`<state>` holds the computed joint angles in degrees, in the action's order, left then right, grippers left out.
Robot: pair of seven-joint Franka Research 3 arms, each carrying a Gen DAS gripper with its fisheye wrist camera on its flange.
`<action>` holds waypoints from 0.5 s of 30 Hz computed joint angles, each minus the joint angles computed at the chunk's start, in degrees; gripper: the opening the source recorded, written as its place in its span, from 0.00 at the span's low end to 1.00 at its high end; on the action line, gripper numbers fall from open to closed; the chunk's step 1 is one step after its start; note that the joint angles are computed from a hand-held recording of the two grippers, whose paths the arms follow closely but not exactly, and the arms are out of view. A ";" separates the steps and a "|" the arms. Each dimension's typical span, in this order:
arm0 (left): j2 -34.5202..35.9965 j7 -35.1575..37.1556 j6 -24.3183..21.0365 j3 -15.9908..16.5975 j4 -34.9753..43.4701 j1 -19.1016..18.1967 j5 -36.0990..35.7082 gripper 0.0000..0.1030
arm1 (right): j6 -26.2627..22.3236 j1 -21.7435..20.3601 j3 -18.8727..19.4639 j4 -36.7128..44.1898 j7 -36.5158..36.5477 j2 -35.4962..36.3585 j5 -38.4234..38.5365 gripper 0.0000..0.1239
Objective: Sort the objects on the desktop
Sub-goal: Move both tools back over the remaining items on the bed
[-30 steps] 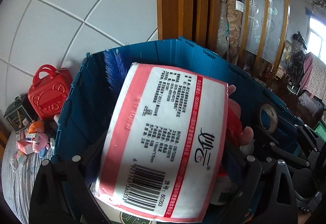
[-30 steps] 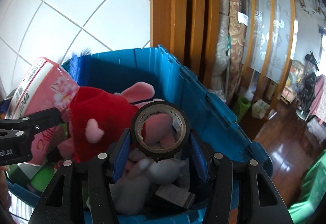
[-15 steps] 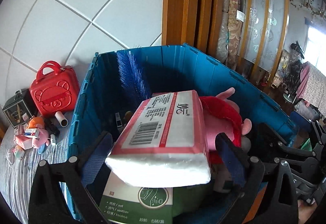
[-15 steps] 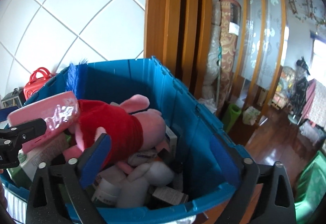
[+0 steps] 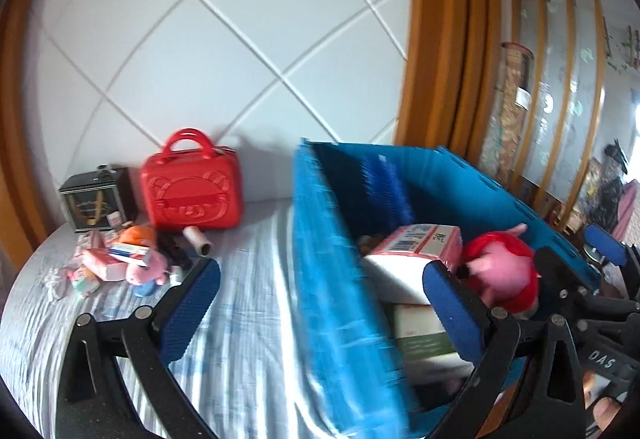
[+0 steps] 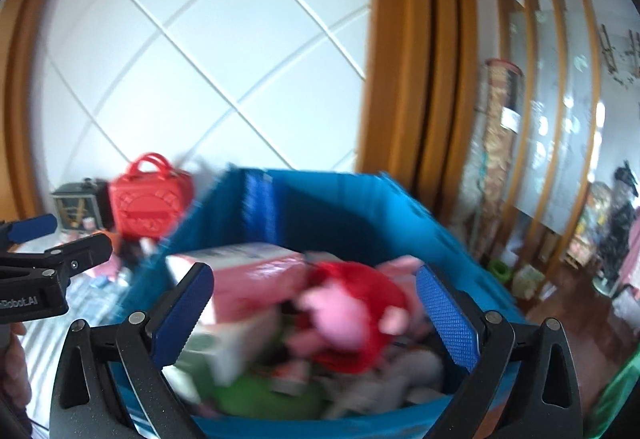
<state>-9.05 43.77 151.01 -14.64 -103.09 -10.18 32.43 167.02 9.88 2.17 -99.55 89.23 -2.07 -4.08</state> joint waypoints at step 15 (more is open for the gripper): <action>-7.92 31.27 5.39 19.08 -16.12 7.49 -23.08 1.00 | -9.93 17.46 2.06 18.91 36.02 13.59 -32.77 0.83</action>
